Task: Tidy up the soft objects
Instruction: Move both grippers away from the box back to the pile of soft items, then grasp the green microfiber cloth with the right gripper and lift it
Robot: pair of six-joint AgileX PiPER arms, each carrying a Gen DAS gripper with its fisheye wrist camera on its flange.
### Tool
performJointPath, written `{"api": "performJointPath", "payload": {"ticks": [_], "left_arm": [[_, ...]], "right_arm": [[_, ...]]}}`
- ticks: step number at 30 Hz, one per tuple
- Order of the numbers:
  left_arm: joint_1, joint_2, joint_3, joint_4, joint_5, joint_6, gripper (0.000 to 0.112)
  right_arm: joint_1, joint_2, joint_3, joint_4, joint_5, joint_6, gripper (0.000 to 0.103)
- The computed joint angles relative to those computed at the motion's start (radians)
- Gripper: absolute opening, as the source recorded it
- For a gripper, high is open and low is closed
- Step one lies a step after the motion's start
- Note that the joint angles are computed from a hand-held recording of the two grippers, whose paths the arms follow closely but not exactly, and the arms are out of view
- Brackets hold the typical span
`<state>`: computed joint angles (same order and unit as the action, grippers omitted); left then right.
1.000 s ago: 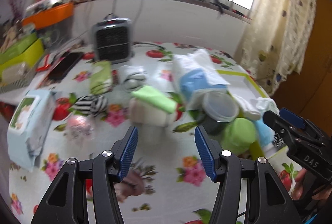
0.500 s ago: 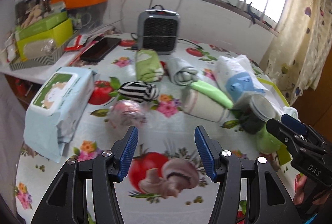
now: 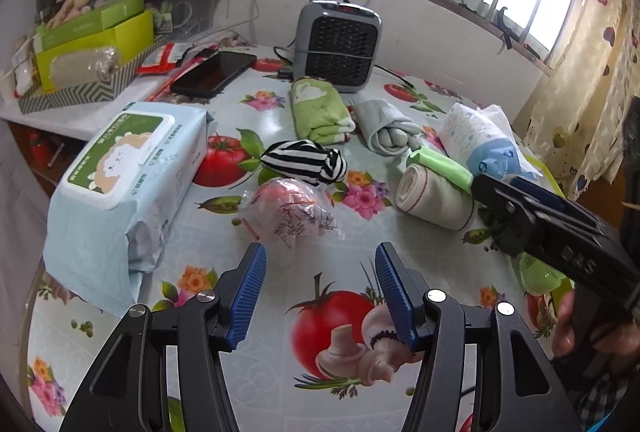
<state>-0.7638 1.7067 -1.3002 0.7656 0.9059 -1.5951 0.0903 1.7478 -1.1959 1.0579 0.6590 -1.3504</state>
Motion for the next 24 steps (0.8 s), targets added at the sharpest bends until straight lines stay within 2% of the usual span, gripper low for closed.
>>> {"api": "performJointPath", "payload": {"ticks": [4, 7, 12, 16, 19, 21, 24], "left_arm": [[0.009, 0.000, 0.004, -0.008, -0.020, 0.012, 0.056], [0.018, 0.001, 0.007, -0.012, -0.037, 0.018, 0.056], [0.032, 0.007, 0.005, -0.025, -0.062, 0.037, 0.056], [0.038, 0.014, 0.000, -0.029, -0.071, 0.047, 0.056], [0.041, 0.019, -0.005, -0.033, -0.075, 0.053, 0.056], [0.043, 0.021, -0.008, -0.037, -0.074, 0.056, 0.056], [0.043, 0.021, -0.009, -0.037, -0.073, 0.057, 0.056]], "right_arm": [[0.039, 0.053, -0.067, -0.049, -0.019, 0.073, 0.073], [0.072, 0.066, -0.078, -0.074, -0.073, 0.086, 0.073], [0.092, 0.111, -0.136, -0.135, -0.068, 0.171, 0.073], [0.085, 0.141, -0.169, -0.151, -0.027, 0.201, 0.073], [0.081, 0.135, -0.155, -0.130, -0.031, 0.174, 0.064], [0.076, 0.134, -0.154, -0.124, -0.022, 0.175, 0.050], [0.072, 0.137, -0.155, -0.121, -0.007, 0.175, 0.045]]}}
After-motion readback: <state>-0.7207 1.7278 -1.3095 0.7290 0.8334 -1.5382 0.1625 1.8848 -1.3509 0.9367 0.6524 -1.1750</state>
